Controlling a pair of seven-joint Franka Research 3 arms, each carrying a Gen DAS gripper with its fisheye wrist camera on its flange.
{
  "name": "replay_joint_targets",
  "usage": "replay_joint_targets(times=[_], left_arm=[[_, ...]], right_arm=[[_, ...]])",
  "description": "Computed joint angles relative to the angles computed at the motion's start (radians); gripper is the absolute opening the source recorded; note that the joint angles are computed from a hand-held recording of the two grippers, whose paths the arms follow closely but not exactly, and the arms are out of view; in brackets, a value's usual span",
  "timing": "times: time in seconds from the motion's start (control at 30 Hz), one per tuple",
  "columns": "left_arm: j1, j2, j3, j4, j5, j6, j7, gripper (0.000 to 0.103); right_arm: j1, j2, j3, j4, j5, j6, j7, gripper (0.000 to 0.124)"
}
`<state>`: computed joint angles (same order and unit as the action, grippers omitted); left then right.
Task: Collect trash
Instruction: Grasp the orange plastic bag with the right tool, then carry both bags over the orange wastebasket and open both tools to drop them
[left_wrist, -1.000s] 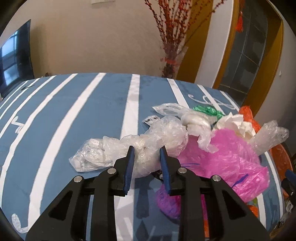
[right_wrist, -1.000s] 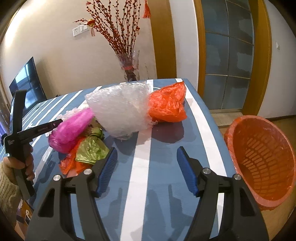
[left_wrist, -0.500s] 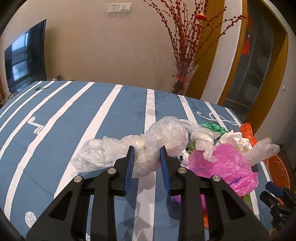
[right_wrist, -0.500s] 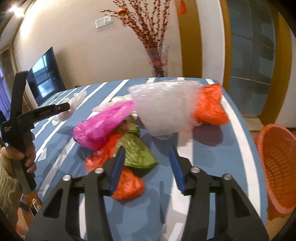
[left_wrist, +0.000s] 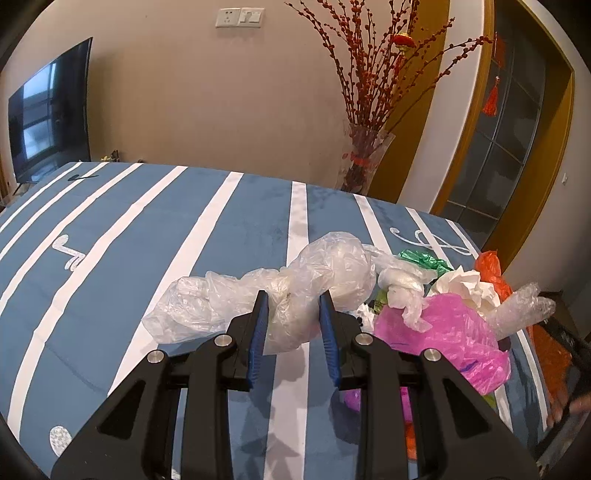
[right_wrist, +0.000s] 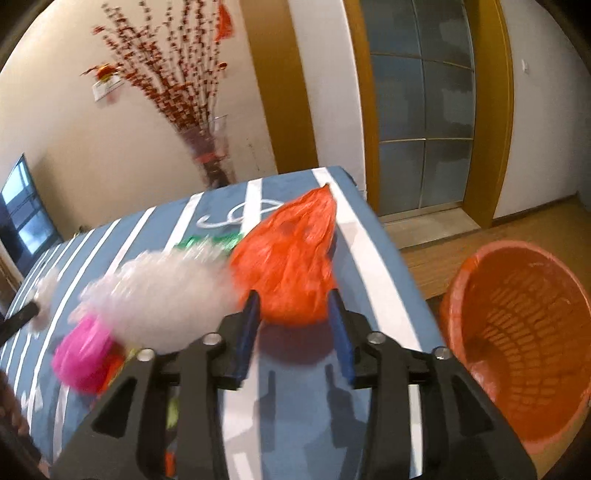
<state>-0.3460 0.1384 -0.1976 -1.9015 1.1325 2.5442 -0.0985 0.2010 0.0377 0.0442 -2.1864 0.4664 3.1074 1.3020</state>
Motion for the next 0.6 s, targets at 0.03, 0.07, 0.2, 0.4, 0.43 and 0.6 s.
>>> replay_joint_targets(times=[0.03, 0.07, 0.2, 0.4, 0.43, 0.6], left_arm=[[0.001, 0.004, 0.001, 0.006, -0.002, 0.001, 0.005, 0.027], [-0.001, 0.01, 0.001, 0.012, 0.004, -0.003, 0.003, 0.027], [-0.006, 0.031, 0.004, 0.04, -0.005, -0.002, 0.023, 0.027], [-0.02, 0.05, 0.012, 0.071, -0.01, 0.0, 0.043, 0.027], [-0.023, 0.054, 0.013, 0.078, -0.011, 0.0, 0.047, 0.027], [-0.039, 0.062, 0.014, 0.103, -0.011, -0.003, 0.055, 0.027]], right_arm=[[-0.005, 0.022, 0.002, 0.028, 0.016, -0.012, -0.016, 0.049], [-0.013, 0.045, 0.006, 0.06, 0.035, -0.035, -0.034, 0.05], [-0.028, 0.144, 0.014, 0.189, 0.061, -0.132, -0.051, 0.059], [-0.047, 0.192, 0.034, 0.228, 0.04, -0.195, -0.067, 0.027], [-0.049, 0.188, 0.035, 0.223, 0.044, -0.195, -0.078, 0.02], [-0.077, 0.124, 0.057, 0.16, 0.156, -0.159, -0.188, 0.008]])
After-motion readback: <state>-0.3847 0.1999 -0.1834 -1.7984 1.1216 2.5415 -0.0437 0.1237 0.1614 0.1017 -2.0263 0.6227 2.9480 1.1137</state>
